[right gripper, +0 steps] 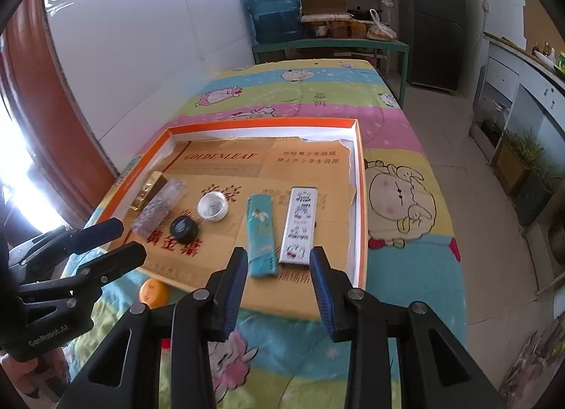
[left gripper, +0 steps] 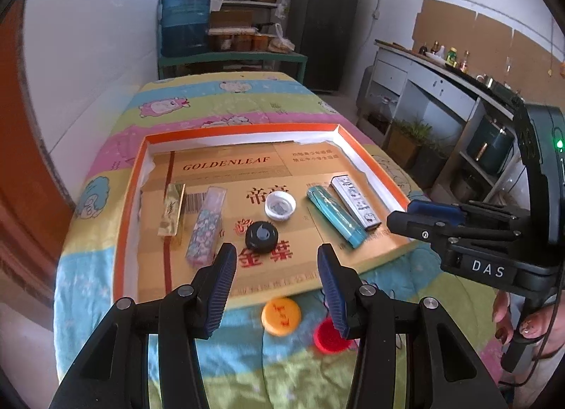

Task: Organize rigid objects
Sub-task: 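Lower the tin and Hello Kitty box into the box and release both, then grasp the orange cap with the left tool while the right tool grasps the blue cap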

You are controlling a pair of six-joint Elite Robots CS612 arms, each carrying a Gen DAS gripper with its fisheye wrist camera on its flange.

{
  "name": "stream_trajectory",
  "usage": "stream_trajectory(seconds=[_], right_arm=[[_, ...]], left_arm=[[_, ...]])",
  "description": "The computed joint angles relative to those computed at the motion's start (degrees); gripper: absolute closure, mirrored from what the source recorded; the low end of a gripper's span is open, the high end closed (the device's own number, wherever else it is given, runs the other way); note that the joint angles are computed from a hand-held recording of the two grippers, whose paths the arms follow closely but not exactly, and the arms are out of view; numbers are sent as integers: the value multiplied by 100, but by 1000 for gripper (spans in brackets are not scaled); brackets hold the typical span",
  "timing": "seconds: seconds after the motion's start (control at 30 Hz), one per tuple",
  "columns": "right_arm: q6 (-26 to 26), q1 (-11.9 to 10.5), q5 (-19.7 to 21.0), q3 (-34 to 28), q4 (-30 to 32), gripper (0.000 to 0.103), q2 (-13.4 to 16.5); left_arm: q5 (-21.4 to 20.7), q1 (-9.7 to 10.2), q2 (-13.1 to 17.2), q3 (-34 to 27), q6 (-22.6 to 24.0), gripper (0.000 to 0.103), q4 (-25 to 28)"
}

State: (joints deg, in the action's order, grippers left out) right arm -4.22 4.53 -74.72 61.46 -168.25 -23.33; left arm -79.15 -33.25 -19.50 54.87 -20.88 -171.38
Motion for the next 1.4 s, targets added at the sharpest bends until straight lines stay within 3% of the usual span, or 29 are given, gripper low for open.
stream_trajectory(seconds=[0.33, 0.47, 0.63, 0.87, 1.4], right_arm=[[-59, 70, 42, 671, -389, 66, -347], [-185, 79, 298, 1052, -487, 66, -496], [-647, 123, 660, 1554, -493, 66, -649], [-1443, 304, 640, 2102, -717, 66, -792], [-1531, 487, 137, 1836, -813, 66, -577]], left_arm=[[48, -81, -469, 1039, -94, 54, -855], [153, -133, -651, 1509, -120, 54, -1199], [135, -155, -801, 1974, -367, 54, -1439], [110, -198, -907, 2415, -660, 54, -1787], [-48, -230, -915, 2668, -578, 54, -1915]])
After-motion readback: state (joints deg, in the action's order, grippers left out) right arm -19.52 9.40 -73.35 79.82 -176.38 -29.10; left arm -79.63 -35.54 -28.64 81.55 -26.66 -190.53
